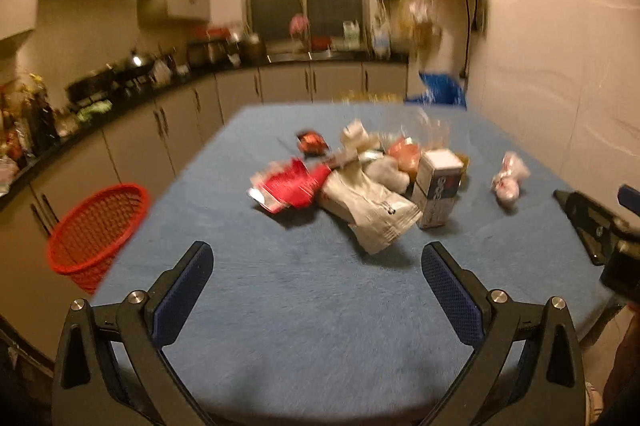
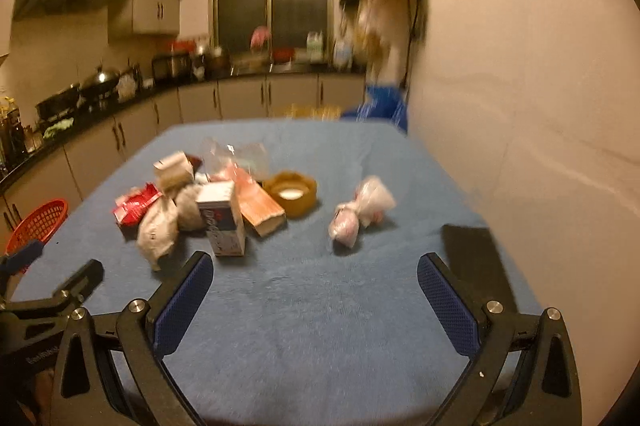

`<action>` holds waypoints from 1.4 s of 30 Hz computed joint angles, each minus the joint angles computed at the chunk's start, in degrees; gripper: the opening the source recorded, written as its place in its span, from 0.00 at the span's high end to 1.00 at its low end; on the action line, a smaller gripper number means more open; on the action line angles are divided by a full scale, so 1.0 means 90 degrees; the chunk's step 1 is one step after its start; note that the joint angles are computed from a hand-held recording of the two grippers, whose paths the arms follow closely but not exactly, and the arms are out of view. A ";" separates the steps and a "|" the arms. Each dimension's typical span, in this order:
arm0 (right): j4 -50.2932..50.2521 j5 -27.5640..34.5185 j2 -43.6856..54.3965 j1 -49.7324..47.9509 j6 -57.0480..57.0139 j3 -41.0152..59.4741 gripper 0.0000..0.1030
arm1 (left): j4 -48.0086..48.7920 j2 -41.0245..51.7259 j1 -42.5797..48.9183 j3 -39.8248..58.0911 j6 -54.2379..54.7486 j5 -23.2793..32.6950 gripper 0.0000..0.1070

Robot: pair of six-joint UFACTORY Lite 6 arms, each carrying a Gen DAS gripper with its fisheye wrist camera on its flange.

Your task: Collect trash

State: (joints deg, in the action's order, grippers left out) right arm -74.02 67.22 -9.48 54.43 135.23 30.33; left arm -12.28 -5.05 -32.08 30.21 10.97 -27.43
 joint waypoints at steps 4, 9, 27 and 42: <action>0.0336 0.0520 0.0042 0.0898 0.0490 -0.0094 0.00 | -0.0341 -0.0786 -0.0055 -0.0854 0.0125 -0.0896 0.04; 0.0409 0.0653 0.0046 0.0972 0.0485 -0.0099 0.00 | 0.0063 -0.1174 0.0158 -0.1167 -0.0425 -0.0934 0.04; 0.0063 -0.0037 0.0646 0.0521 0.0808 -0.0109 0.00 | 0.0095 -0.0035 0.0358 -0.0625 -0.0463 -0.1013 0.04; -0.0155 -0.0558 0.0711 0.0210 0.0893 -0.0174 0.00 | 0.0367 0.0323 0.0563 -0.0345 -0.0712 -0.0744 0.04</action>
State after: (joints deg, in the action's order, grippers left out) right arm -75.41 62.20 -3.09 56.33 143.27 28.77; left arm -8.98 -2.15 -27.01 27.10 4.57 -34.12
